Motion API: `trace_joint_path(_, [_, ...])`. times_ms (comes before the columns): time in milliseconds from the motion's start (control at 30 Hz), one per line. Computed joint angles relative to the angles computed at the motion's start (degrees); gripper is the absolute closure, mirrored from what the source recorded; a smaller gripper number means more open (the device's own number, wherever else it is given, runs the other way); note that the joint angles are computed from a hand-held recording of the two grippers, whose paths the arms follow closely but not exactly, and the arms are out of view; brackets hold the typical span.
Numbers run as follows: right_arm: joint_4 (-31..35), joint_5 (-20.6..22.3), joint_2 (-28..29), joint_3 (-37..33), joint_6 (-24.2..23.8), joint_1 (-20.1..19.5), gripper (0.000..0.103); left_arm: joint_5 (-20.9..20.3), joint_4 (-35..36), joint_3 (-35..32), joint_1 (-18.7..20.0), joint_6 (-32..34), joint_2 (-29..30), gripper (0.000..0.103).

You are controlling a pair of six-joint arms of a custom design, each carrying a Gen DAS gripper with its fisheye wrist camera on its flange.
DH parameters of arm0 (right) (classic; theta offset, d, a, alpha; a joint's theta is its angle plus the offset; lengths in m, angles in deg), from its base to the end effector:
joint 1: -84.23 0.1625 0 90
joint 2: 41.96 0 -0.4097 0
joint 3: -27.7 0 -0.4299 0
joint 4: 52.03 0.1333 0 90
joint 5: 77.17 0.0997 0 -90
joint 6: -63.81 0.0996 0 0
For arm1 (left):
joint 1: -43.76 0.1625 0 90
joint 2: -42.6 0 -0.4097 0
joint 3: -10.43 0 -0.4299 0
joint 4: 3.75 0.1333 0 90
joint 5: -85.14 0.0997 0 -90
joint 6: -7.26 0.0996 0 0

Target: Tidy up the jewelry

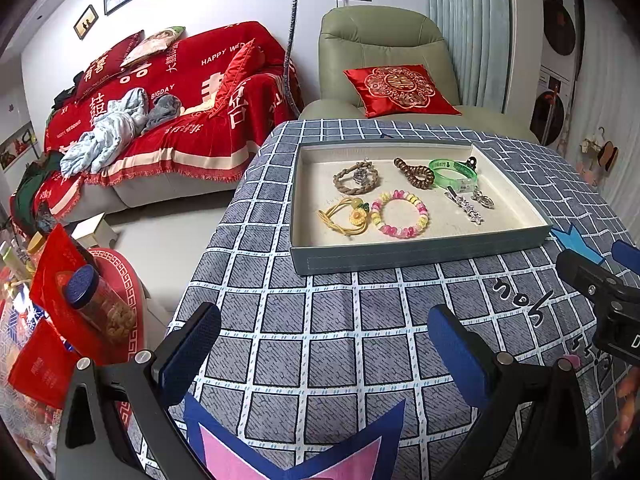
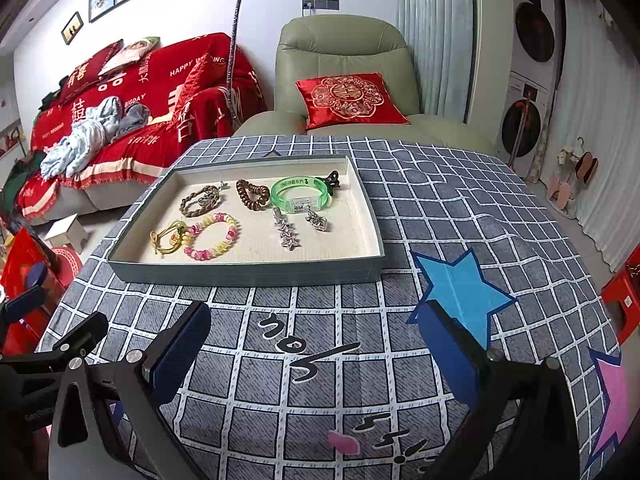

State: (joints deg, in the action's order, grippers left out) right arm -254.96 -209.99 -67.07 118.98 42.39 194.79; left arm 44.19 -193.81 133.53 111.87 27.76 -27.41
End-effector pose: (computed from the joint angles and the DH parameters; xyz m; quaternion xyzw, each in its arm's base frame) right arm 0.2954 -0.6007 -0.0343 0.1709 -0.8497 0.3669 0.3378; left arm 0.0019 -0.5547 0.2321 0.1475 0.8378 -0.3671 0.3763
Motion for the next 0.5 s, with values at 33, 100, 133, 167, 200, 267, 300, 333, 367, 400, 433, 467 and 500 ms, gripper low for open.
trace_joint_path(33, [-0.1,0.0,0.0,0.1,0.0,0.0,0.0,0.0,-0.1,0.0,0.0,0.0,0.1,0.0])
trace_joint_path(100, [0.0,0.0,-0.1,0.1,0.1,0.0,0.0,0.0,0.1,-0.1,0.0,-0.2,0.1,0.0])
trace_joint_path(133, [0.0,0.0,-0.1,0.2,0.2,0.1,0.0,0.0,0.2,-0.1,0.0,-0.2,0.1,0.0])
trace_joint_path(167, [0.0,-0.1,-0.1,0.2,0.2,0.1,0.0,0.0,0.2,-0.1,0.0,-0.2,0.1,0.0])
trace_joint_path(200, [0.0,-0.1,-0.1,0.1,0.1,0.1,0.0,0.0,0.2,-0.1,-0.1,-0.2,0.1,0.0])
trace_joint_path(267, [0.1,0.0,-0.1,0.1,0.1,0.0,0.0,0.0,0.2,-0.1,0.0,-0.2,0.1,0.0])
trace_joint_path(300, [0.0,-0.1,-0.1,0.1,0.1,0.0,0.0,-0.1,0.2,-0.1,0.0,-0.2,0.1,0.0])
trace_joint_path(333, [0.0,-0.1,-0.1,0.1,0.1,0.1,0.0,-0.1,0.2,-0.1,0.0,-0.2,0.1,0.0])
trace_joint_path(367, [0.0,-0.1,-0.1,0.2,0.1,0.1,0.0,0.0,0.2,-0.1,0.0,-0.2,0.1,0.0])
trace_joint_path(400, [-0.1,0.0,-0.1,0.1,0.1,0.0,0.0,0.1,0.2,-0.1,0.0,-0.3,0.1,0.0])
trace_joint_path(433, [-0.1,0.0,-0.1,0.2,0.1,0.0,0.0,0.0,0.2,-0.1,0.0,-0.2,0.0,0.0])
trace_joint_path(467, [0.0,0.0,-0.1,0.1,0.1,0.0,0.0,0.1,0.2,-0.1,-0.1,-0.2,0.1,0.0])
trace_joint_path(500, [0.0,0.0,-0.1,0.2,0.1,0.0,0.0,0.1,0.2,-0.1,-0.1,-0.2,0.1,0.0])
